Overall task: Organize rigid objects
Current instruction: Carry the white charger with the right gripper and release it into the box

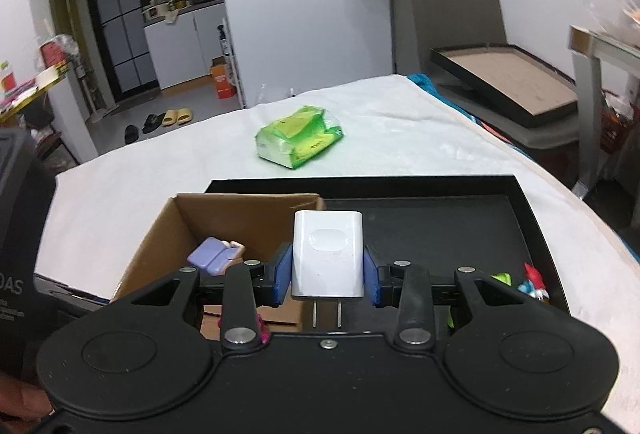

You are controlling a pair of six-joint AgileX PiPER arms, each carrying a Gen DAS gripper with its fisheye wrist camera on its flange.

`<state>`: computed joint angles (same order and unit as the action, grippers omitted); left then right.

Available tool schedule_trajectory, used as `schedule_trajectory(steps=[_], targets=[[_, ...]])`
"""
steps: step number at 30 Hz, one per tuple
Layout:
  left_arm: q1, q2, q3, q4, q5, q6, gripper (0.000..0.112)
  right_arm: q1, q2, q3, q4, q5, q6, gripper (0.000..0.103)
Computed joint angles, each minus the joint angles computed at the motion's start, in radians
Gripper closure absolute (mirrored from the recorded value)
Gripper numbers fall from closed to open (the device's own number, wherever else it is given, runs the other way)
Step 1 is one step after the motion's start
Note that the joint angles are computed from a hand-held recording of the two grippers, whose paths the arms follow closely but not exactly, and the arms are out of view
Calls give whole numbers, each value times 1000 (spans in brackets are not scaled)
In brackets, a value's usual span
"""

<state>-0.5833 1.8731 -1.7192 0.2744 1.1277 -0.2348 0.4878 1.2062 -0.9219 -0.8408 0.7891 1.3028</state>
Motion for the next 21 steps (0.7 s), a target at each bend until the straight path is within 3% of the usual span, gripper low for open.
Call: schedule_trajectory(steps=[13,21], targets=[[53,-28,48,-86,-66,79,101,59,102,-91,-45,17,-2,67],[90,-30,46,-157,-71,133,103,34,162,-118,11,-58,-60,67]])
